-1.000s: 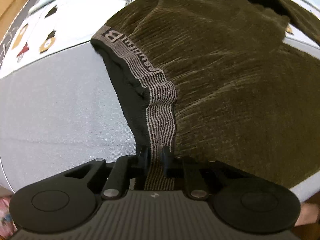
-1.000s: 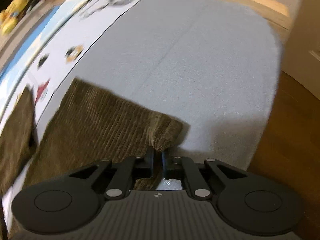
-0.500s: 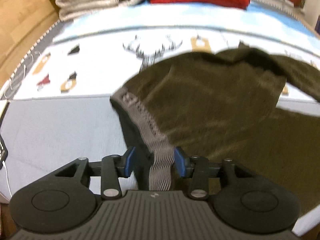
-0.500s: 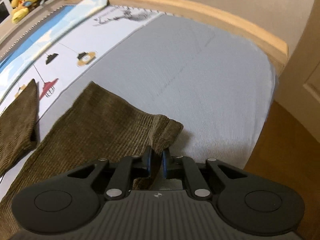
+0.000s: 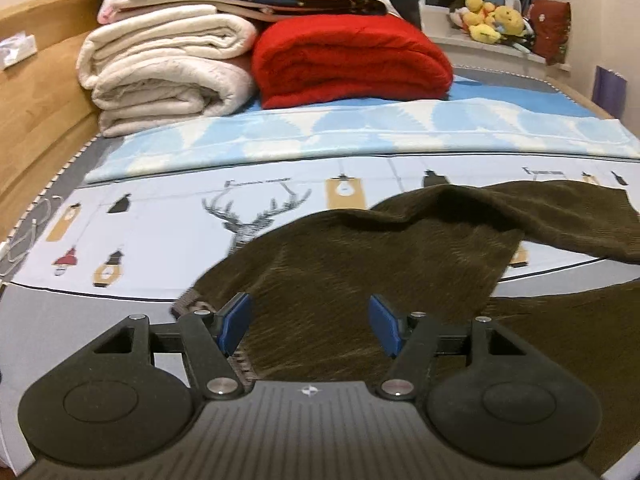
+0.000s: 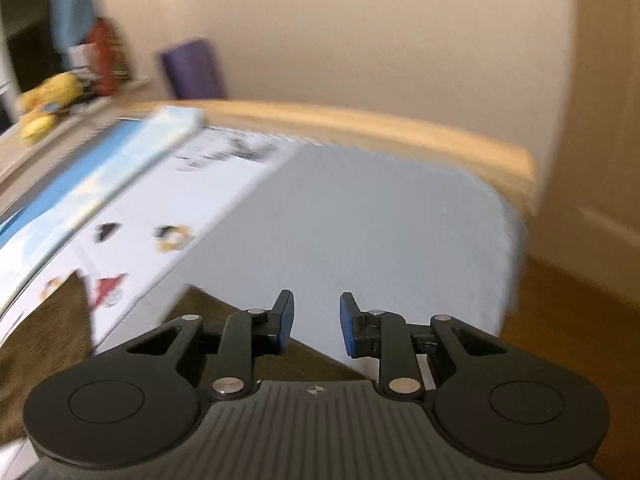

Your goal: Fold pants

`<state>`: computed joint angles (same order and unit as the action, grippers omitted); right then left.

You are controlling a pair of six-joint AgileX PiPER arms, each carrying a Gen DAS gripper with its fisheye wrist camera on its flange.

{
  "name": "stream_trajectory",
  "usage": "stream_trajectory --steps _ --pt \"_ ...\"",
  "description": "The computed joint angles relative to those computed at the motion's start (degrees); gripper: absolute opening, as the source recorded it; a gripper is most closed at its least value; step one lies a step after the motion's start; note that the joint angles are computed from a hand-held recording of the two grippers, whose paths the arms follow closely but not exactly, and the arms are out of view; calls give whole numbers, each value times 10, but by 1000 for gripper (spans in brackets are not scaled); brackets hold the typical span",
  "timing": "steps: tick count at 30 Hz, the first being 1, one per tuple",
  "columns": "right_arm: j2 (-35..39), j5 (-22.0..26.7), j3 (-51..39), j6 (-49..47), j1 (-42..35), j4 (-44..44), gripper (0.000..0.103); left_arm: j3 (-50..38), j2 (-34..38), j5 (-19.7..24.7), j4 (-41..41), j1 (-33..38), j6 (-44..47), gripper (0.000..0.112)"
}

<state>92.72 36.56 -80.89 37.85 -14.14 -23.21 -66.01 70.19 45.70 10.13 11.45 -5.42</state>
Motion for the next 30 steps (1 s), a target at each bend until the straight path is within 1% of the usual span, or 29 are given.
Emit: stream_trajectory --steps 1,2,3,4,5,6,8,10,11,12,13,15,16,18,19,21,23,26,29,30 --pt "-1 -9 0 -21 9 6 36 -6 4 5 -7 -5 2 70" --pt "-2 -21 -1 -57 12 34 36 -13 10 11 -17 -10 7 70" --pt "-2 -27 -3 -93 17 64 36 -22 15 20 -34 -13 18 68" --pt "2 -23 -15 -123 23 88 36 -30 19 32 -66 -10 47 64" --pt "6 -21 -22 -147 30 108 36 -38 26 47 -96 -13 70 57" --pt "9 -21 -28 -169 38 123 36 -48 32 61 -103 -23 74 35" --pt "17 -13 -47 -187 56 143 36 -77 53 93 -60 -74 37 16" --pt "31 10 -80 -194 72 172 36 -125 89 133 -10 -127 -13 8" --pt "40 17 -94 -199 75 199 35 -156 111 145 -5 -145 -30 8" --pt "49 22 -108 -203 77 231 31 -182 129 148 -15 -151 -38 8" --pt "58 28 -119 -199 82 255 24 -215 150 148 -30 -155 -50 8" --pt "75 42 -140 -186 91 298 16 -256 183 124 -65 -158 -66 8" --pt "85 48 -150 -175 99 311 15 -260 194 95 -73 -164 -71 8" --pt "114 62 -179 -157 115 330 14 -230 205 12 -78 -174 -72 8" --pt "123 65 -187 -147 125 335 14 -226 221 -5 -92 -173 -60 8" --pt "163 91 -228 -135 137 357 15 -247 265 -5 -91 -180 -59 8" --pt "208 126 -273 -116 145 380 16 -271 304 -17 -89 -187 -43 8" --pt "286 189 -363 -51 151 385 16 -310 362 -20 -135 -178 -15 8" --pt "338 208 -423 16 157 378 23 -368 431 -5 -167 -177 11 16" --pt "357 218 -448 38 161 371 27 -379 446 -5 -174 -177 25 24"
